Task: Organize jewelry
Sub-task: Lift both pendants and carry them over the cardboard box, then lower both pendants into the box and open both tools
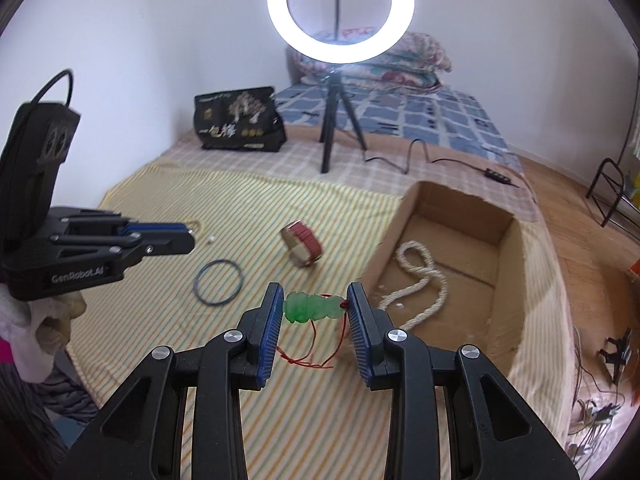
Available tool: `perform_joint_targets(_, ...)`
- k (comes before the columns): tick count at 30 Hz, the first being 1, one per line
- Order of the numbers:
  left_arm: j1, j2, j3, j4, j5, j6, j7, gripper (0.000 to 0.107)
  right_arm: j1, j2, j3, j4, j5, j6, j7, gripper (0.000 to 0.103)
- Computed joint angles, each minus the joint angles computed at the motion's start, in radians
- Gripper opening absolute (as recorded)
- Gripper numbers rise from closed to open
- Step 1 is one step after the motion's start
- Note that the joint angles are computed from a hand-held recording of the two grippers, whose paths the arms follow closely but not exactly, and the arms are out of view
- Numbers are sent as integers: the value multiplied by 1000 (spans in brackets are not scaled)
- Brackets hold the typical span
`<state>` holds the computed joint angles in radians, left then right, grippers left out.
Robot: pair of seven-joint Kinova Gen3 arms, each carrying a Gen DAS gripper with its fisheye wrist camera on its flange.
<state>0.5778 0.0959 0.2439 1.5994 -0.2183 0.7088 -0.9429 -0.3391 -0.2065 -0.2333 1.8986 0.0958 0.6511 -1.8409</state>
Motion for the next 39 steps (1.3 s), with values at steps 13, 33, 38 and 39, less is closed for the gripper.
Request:
perform_joint_targets(13, 71, 75, 1, -127, -17, -16, 0, 6, 91, -41, 36, -37, 35, -5, -22, 31)
perform_joint_targets(33, 198, 277, -65, -338, -11, 29, -43, 6, 159, 99, 139, -113, 11, -29, 32, 31)
perform_joint_targets(38, 218, 316, -79, -379, -6, 37, -59, 6, 168, 137, 163, -130, -28, -38, 66, 31)
perform_joint_targets(39, 221, 323, -80, -387, -4, 40, -63, 6, 170, 144, 164, -133, -32, -38, 70, 31)
